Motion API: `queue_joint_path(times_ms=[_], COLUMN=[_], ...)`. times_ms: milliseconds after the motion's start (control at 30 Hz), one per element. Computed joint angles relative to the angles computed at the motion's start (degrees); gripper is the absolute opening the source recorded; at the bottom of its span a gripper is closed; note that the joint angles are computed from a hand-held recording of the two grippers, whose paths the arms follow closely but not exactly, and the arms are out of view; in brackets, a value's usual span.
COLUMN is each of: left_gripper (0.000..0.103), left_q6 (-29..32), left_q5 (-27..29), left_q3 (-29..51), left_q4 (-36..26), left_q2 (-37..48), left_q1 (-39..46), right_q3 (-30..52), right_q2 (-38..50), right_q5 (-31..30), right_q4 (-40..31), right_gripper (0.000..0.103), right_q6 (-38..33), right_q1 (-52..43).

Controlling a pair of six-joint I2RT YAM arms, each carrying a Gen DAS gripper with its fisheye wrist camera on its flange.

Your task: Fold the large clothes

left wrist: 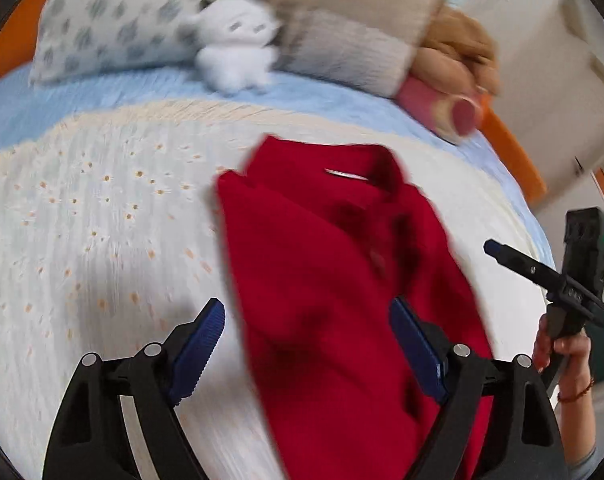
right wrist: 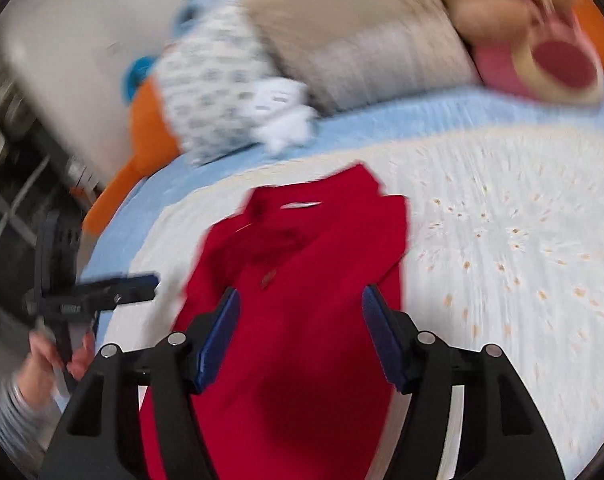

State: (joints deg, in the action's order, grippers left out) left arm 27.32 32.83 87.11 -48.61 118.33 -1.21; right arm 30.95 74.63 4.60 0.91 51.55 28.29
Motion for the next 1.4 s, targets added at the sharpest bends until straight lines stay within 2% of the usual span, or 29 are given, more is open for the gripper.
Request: queue_joint_path(times_ms=[67, 167, 233, 300, 367, 400, 467, 500, 533, 600, 633, 700, 733, 800, 900, 967, 1067, 1133, 1200, 1267, 1300, 1333, 1400], left_gripper=[0.086, 0.093, 0.093, 0.093, 0.093, 0.093, 0.079, 0.064, 0.053, 0.043, 0.035, 0.028, 0.020, 0.019, 0.016, 0.016, 0.016, 0.016, 0.017, 0.017, 0.018, 0.018, 0.019], left_q6=[-2.6, -3.2, -4.4, -6.1, -7.6, -8.5, -9.3, -9.7, -11.0, -13.5, -14.7, -15.2, -16.0, -17.4, -16.4, -12.6, -4.9, 2.3, 12.4, 30.3, 38.0, 48.4, 62.0], left_q5=[-0.1, 1.3, 2.2, 1.7, 1.9, 1.6, 1.4, 1.1, 1.8, 1.3, 0.3, -0.4, -0.6, 0.0, 2.1, 4.3, 14.4, 21.4, 26.6, 30.0, 30.5, 30.0, 27.7], left_q3=[9.9, 17.2, 15.6, 17.2, 19.9, 18.9, 16.4, 16.0, 15.8, 14.2, 13.9, 12.8, 11.3, 6.2, -7.0, -15.3, -21.6, -22.9, -23.2, -24.3, -24.3, -25.3, -28.0], left_q4=[-3.1, -4.2, 0.5, 1.4, 1.3, 3.1, 6.0, 6.8, 7.6, 9.7, 10.1, 10.5, 11.7, 16.2, 26.9, 31.2, 25.5, 16.6, 5.5, -10.2, -17.0, -25.3, -33.8], left_q2=[9.9, 17.1, 16.3, 17.6, 19.7, 19.4, 18.0, 17.9, 18.0, 16.7, 16.2, 14.7, 13.0, 8.3, -4.1, -13.3, -24.2, -28.8, -31.2, -33.7, -33.2, -32.8, -31.7], left_q1=[-0.8, -1.4, -1.6, -2.4, -3.0, -3.4, -4.0, -4.3, -4.5, -5.0, -5.6, -5.7, -5.8, -5.3, -4.1, -2.8, 2.5, 7.4, 12.0, 18.7, 21.1, 24.9, 30.1], right_q3=[0.1, 1.6, 2.9, 5.5, 8.2, 10.4, 13.0, 13.7, 13.1, 12.4, 12.8, 13.2, 13.1, 12.2, 10.5, 8.4, 6.1, 5.1, 4.5, 3.9, 3.7, 3.2, 1.8], right_q2=[5.3, 13.9, 17.6, 19.7, 22.0, 23.3, 24.6, 25.3, 24.8, 22.7, 22.2, 19.8, 18.7, 14.5, 6.3, -2.1, -15.0, -23.9, -29.3, -32.2, -32.1, -31.1, -28.7], right_q5=[-5.6, -11.6, -13.3, -12.6, -14.2, -13.9, -12.2, -12.8, -14.1, -13.5, -13.2, -12.0, -11.7, -11.3, -8.8, -6.7, -2.5, 3.9, 14.1, 25.3, 31.0, 36.4, 42.7], right_q4=[5.5, 10.4, 12.1, 11.2, 11.0, 8.7, 4.4, 4.3, 5.1, 4.9, 4.1, 2.6, 2.3, 1.9, -0.2, -2.9, -9.3, -15.0, -19.7, -24.1, -26.3, -27.7, -29.1], right_gripper=[0.065, 0.072, 0.072, 0.072, 0.067, 0.060, 0.044, 0.026, 0.020, 0.017, 0.016, 0.015, 0.014, 0.014, 0.013, 0.013, 0.012, 0.012, 0.012, 0.012, 0.012, 0.012, 0.013], right_q6=[-0.4, 0.5, 0.0, -1.8, -3.3, -3.9, -4.2, -4.1, -3.7, -2.9, -3.2, -3.3, -3.3, -3.8, -6.2, -7.6, -7.4, -5.7, -1.4, 5.1, 9.0, 14.2, 22.6], right_q1=[-6.8, -13.1, -14.5, -14.3, -14.3, -13.7, -12.8, -13.0, -13.4, -12.9, -12.6, -11.7, -11.6, -10.8, -7.5, -4.1, 3.5, 13.0, 24.5, 38.4, 45.6, 52.4, 61.4])
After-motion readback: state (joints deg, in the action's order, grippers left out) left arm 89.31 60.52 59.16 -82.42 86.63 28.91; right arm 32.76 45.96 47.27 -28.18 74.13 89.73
